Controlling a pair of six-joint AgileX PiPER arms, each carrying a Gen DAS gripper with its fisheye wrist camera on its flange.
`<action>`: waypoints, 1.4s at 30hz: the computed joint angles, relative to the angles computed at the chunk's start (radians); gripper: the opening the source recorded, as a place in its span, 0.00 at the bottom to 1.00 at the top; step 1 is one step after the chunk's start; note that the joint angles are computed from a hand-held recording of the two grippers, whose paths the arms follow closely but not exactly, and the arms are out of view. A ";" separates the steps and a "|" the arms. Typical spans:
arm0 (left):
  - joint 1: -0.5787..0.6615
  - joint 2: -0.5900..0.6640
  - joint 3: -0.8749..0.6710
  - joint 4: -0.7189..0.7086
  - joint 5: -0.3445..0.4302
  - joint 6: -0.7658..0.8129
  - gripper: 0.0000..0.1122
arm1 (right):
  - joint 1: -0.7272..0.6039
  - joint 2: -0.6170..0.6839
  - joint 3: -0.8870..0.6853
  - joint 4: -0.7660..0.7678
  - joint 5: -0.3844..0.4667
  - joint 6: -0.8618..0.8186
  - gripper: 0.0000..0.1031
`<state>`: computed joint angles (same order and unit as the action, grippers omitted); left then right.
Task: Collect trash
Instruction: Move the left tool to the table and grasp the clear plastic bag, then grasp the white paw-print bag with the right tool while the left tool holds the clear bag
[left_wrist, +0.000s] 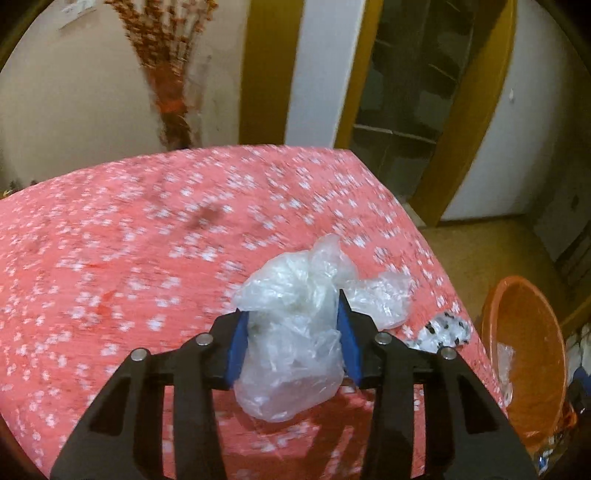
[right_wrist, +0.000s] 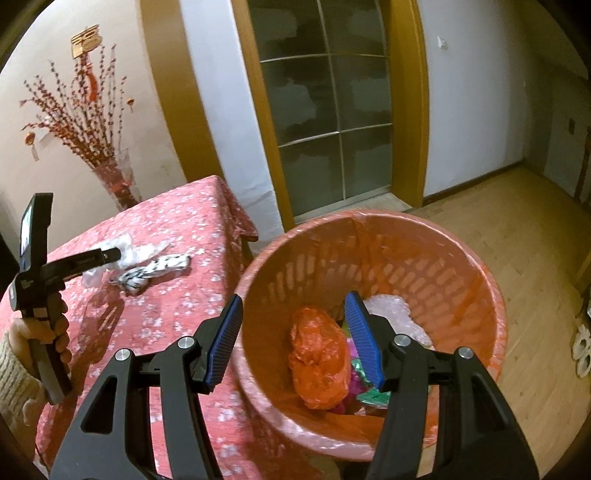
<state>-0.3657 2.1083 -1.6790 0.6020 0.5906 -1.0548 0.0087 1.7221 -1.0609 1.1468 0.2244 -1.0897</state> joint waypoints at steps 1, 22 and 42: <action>0.004 -0.026 0.030 0.029 -0.008 -0.036 0.38 | 0.009 0.003 -0.007 -0.005 0.004 0.005 0.56; 0.105 -0.578 0.745 0.540 -0.075 -0.684 0.39 | 0.359 0.331 -0.512 -0.648 0.185 0.528 0.53; 0.115 -0.635 0.846 0.573 -0.139 -0.749 0.40 | 0.347 0.489 -0.738 -0.899 0.348 0.822 0.13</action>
